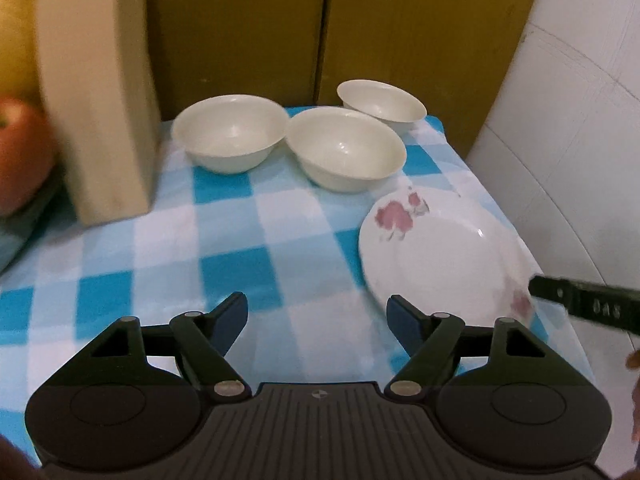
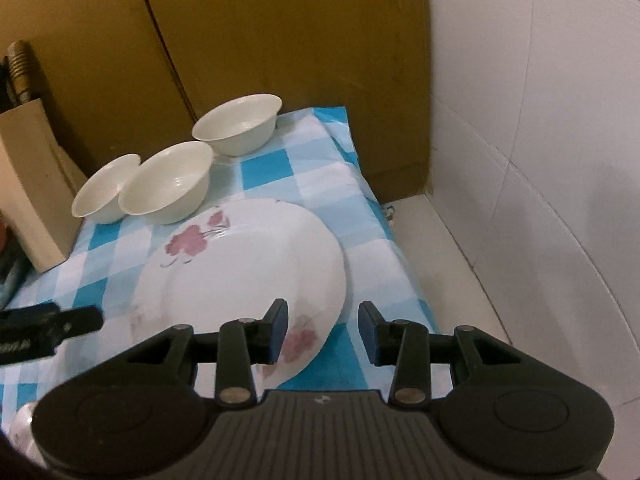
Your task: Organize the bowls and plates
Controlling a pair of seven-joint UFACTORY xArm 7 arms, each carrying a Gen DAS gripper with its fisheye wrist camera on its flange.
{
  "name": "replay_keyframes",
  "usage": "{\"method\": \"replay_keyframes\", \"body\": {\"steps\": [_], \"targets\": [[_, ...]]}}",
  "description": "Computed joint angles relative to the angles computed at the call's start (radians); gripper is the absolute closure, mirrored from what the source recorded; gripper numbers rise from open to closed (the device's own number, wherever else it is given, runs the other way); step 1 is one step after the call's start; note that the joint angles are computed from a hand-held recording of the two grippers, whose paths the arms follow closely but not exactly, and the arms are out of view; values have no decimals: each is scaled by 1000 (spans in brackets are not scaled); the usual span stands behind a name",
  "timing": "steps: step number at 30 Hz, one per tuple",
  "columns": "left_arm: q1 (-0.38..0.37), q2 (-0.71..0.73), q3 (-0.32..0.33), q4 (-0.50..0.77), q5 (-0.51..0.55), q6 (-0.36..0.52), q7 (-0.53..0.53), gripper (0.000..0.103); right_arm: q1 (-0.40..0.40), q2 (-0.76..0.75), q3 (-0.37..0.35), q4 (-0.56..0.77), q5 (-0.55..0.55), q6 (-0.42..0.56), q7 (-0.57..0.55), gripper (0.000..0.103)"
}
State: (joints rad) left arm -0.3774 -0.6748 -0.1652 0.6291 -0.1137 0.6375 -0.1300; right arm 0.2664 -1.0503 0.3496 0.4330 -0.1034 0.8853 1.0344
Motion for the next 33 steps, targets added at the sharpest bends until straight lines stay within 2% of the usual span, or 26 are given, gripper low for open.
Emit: {"method": "replay_keyframes", "body": {"steps": [7, 10, 15, 19, 25, 26, 29, 31, 33], "targets": [[16, 151, -53, 63, 44, -59, -72, 22, -8, 11, -46, -39, 9, -65, -25, 69], [11, 181, -60, 67, 62, -87, -87, 22, -12, 30, -63, -50, 22, -100, -39, 69], [-1, 242, -56, 91, 74, -116, -103, 22, -35, -3, -68, -64, 19, -96, -34, 69], [-10, 263, -64, 99, 95, -140, -103, 21, -14, 6, -109, -96, 66, -166, -51, 69], [-18, 297, -63, 110, 111, -179, -99, 19, -21, 25, -114, -111, 84, -244, -60, 68], [-24, 301, -59, 111, 110, -185, -85, 20, -21, 29, -113, -109, 85, -243, -63, 69], [-89, 290, -5, 119, 37, -153, 14, 34, -3, 21, -117, -96, 107, -210, -66, 73], [-59, 261, -41, 110, 68, -127, -1, 33, 16, 23, -108, -86, 114, -199, -76, 73], [-61, 230, -26, 91, 48, -110, 10, 35, 27, 36, -100, -77, 126, -205, -72, 73]]}}
